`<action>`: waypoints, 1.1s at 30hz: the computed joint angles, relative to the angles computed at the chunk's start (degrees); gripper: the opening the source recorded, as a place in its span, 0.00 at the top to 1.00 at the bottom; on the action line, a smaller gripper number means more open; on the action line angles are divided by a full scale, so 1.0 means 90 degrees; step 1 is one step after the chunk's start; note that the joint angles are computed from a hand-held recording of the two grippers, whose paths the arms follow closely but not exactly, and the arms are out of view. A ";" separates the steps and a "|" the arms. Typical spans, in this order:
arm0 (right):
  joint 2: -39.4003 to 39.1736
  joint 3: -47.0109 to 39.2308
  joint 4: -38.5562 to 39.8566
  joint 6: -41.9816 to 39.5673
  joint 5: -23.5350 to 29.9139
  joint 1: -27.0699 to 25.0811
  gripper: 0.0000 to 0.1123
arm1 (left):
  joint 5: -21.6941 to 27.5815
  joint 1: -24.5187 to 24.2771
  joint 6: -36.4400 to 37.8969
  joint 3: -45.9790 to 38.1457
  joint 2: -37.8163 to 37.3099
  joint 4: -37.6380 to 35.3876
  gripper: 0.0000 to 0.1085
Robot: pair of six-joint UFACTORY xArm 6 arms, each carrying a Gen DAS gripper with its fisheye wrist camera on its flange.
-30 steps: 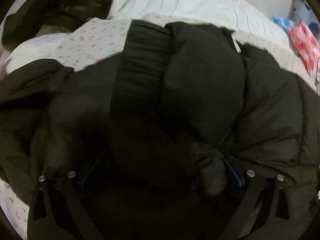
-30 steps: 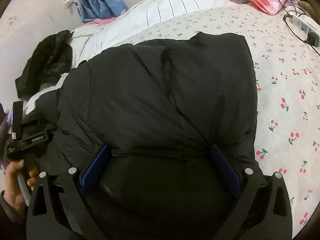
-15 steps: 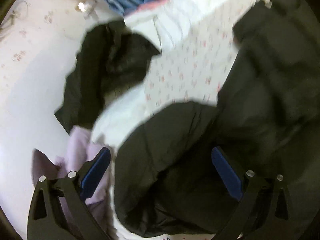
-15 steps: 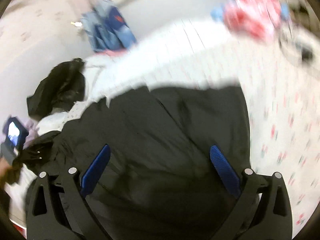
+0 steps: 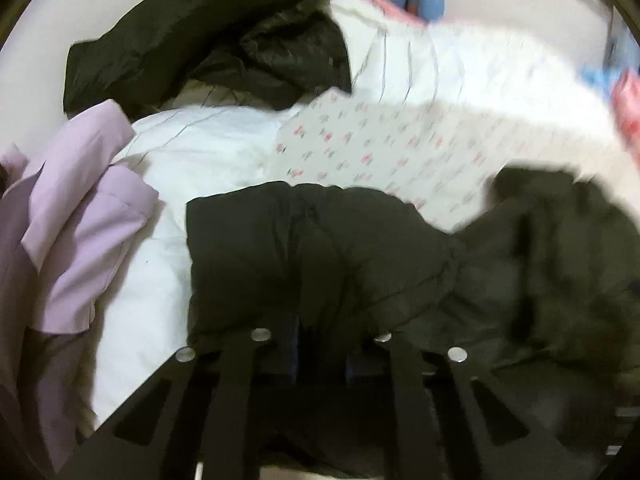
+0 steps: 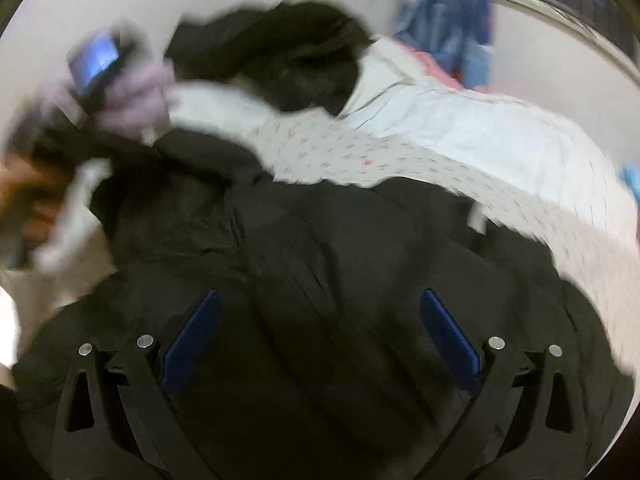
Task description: Fold large clothes
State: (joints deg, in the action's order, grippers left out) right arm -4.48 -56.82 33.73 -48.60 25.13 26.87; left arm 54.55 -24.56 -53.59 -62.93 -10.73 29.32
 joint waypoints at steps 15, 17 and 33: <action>0.0550 -0.0996 0.3082 -0.1377 0.1982 -0.0647 0.95 | -0.2731 0.0794 0.0266 0.1613 -0.2005 -0.1692 0.89; 0.0698 -0.1119 0.1985 -0.0886 0.2117 -0.0306 0.90 | -0.3286 0.0807 0.0565 0.1738 -0.2087 -0.2221 0.89; 0.2532 -0.2179 0.7578 0.0733 0.8462 -0.2559 0.18 | -0.3990 -0.0731 0.0456 0.0446 -0.1067 -0.2151 0.89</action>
State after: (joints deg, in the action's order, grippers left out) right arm 18.30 -76.43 101.93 -42.00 101.28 3.84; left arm 18.64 -31.14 -49.48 -58.92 -20.33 9.96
